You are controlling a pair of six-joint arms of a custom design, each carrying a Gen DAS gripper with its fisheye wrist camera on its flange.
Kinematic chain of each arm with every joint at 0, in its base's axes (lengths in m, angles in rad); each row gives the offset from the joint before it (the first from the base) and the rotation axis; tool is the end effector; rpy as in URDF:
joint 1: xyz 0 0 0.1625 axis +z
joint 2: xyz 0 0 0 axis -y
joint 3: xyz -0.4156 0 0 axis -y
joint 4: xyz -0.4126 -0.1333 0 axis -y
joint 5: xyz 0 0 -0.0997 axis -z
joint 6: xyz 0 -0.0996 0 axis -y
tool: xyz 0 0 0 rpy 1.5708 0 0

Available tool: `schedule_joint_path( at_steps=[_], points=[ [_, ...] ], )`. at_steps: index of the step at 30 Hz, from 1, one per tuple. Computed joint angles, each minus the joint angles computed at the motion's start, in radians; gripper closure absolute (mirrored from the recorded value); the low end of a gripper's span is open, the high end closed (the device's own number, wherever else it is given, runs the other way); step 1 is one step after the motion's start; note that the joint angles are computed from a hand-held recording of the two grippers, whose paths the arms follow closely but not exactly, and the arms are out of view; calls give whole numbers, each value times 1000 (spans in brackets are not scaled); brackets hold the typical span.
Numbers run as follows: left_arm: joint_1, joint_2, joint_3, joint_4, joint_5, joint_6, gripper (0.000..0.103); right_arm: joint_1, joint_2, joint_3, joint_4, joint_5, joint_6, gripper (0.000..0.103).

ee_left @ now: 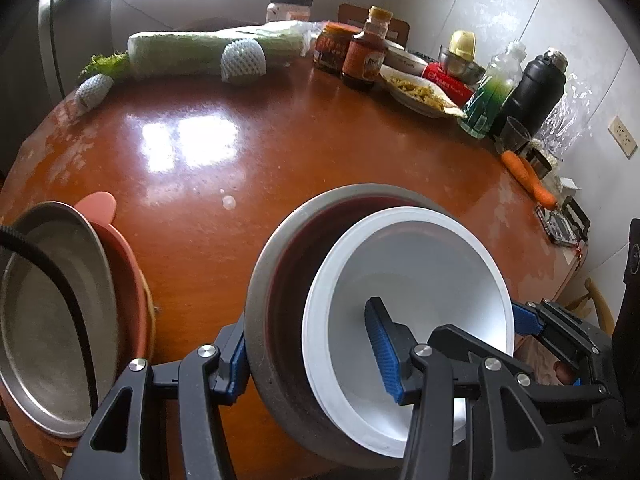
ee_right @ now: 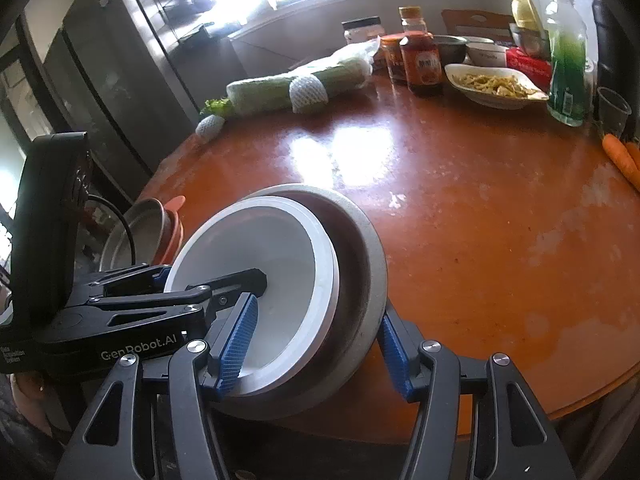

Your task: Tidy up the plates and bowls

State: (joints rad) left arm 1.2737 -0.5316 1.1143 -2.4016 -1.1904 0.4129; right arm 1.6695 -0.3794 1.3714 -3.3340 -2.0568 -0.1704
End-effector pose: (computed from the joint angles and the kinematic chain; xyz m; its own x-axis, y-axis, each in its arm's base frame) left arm -0.0778 -0.8359 0.0810 -0.7238 0.5411 -0.4282 0.6269 0.7749 -0.0805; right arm 0.1597 -0.7324 -0.0226 -0.8868 0.1124 0.4483 -0.2243 0.7434 -0.6301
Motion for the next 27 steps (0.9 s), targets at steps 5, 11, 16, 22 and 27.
schedule_joint_path(
  at_steps=[5, 11, 16, 22, 27],
  points=[
    [-3, -27, 26, -22, -5, 2, 52, 18, 1, -3, -11, -9, -14, 42],
    [-6, -56, 54, -53, -9, 6, 52, 36, 2, -10, -11, -13, -25, 42],
    [-7, -75, 69, -72, -12, 7, 52, 54, 8, -23, -13, -23, -42, 42],
    [-3, -91, 80, -89, -20, 6, 52, 68, 17, -42, -5, -28, -54, 42],
    [1, -107, 88, -101, -25, 8, 52, 79, 28, -63, 5, -34, -63, 42]
  ],
)
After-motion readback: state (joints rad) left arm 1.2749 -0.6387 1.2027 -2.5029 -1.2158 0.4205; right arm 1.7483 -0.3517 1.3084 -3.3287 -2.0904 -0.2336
